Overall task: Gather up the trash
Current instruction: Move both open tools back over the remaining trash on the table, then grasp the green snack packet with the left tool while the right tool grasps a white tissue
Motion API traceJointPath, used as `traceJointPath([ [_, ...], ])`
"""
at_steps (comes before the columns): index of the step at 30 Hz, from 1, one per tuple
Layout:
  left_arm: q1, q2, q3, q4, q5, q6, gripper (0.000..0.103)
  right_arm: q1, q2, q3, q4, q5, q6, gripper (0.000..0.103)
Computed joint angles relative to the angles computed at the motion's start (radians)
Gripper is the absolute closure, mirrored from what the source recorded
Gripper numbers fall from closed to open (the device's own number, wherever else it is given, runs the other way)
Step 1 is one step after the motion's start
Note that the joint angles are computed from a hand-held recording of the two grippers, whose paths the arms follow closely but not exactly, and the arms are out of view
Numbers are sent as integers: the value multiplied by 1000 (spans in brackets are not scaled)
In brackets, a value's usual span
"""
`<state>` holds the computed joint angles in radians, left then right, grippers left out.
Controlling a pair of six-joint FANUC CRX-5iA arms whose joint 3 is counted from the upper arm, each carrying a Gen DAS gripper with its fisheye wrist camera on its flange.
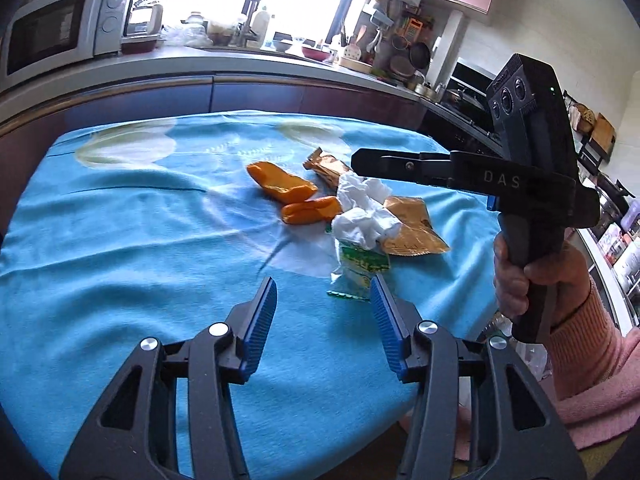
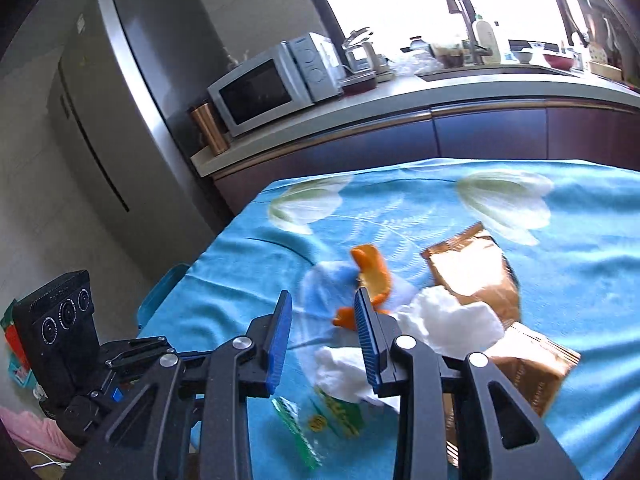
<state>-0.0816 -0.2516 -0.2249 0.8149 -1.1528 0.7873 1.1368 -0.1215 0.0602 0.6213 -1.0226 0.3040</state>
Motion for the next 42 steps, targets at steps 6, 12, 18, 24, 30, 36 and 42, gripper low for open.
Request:
traceJointPath([
  [6, -65, 70, 52, -54, -31, 68, 54, -2, -62, -81, -7, -22, -72, 65],
  [12, -86, 108, 76, -71, -53, 123, 55, -4, -72, -106, -27, -11, -88, 60],
  [18, -98, 119, 90, -90, -62, 142, 73, -20, -71, -120, -56, 15, -99, 60],
  [24, -106, 125, 92, -86, -51, 165, 89, -29, -78, -133, -78, 39, -103, 82],
  [30, -95, 109, 82, -80, -29, 162, 99, -20, -95, -152, -44, 45, -123, 98],
  [36, -79, 78, 68, -80, -6, 144, 102, -9, -102, -157, -9, 61, -127, 100],
  [42, -38, 48, 51, -65, 0, 146, 102, -2, -100, -148, 25, 93, -125, 100],
])
